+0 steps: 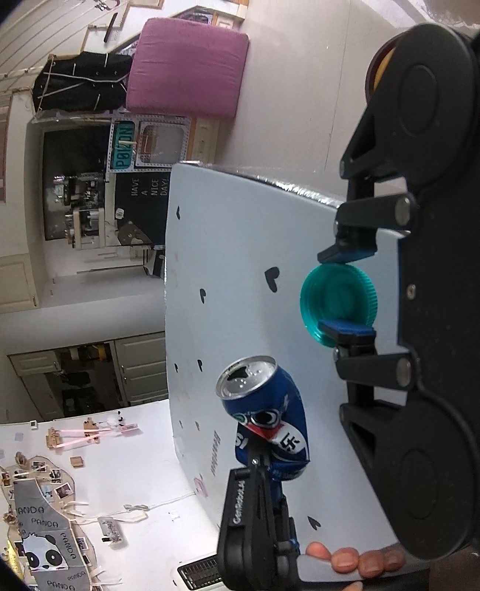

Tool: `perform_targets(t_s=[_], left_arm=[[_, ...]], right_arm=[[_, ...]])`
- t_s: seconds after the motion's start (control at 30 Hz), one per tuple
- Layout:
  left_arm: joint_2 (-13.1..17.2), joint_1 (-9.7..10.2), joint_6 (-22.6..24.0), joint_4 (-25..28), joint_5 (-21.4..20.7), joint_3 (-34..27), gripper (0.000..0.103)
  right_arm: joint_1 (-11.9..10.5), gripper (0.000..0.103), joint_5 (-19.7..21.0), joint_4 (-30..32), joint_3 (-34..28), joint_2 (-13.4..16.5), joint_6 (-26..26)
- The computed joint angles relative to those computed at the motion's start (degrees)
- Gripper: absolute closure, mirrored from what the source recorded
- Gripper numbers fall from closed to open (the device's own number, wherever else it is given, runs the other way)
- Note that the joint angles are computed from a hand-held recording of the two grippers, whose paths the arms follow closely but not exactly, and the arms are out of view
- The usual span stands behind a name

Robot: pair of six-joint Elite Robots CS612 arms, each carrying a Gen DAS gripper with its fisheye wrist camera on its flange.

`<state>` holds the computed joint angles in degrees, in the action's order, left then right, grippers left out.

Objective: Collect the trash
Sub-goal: 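Lift the Pepsi can with the left gripper while the right lifts the teal cap, then carry the can and cap from the table over the wastebasket with both grippers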

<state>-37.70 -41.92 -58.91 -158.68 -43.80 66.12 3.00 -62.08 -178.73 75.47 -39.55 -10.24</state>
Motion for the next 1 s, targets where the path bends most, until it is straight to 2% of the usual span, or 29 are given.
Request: perform_targets(t_s=[0.23, 0.47, 0.7, 1.0], left_arm=[[-0.93, -1.60, 3.64, -0.69, 0.72, 1.08, 0.077], [-0.36, -2.83, 8.58, -0.19, -0.02, -0.68, 0.077], [1.62, -3.86, 13.69, -0.77, -2.02, -4.14, 0.077], [5.56, -4.95, 19.43, -0.28, -5.97, -10.98, 0.077]], right_arm=[[-0.96, 0.070, 0.29, -3.41, 3.46, -2.01, 1.61], [-2.41, 0.070, -0.58, -6.59, 7.23, -4.05, 3.52], [-4.45, 0.070, -3.06, -8.36, 10.16, -5.66, 5.20], [-7.68, 0.070, -5.83, -10.54, 13.61, -6.99, 7.24]])
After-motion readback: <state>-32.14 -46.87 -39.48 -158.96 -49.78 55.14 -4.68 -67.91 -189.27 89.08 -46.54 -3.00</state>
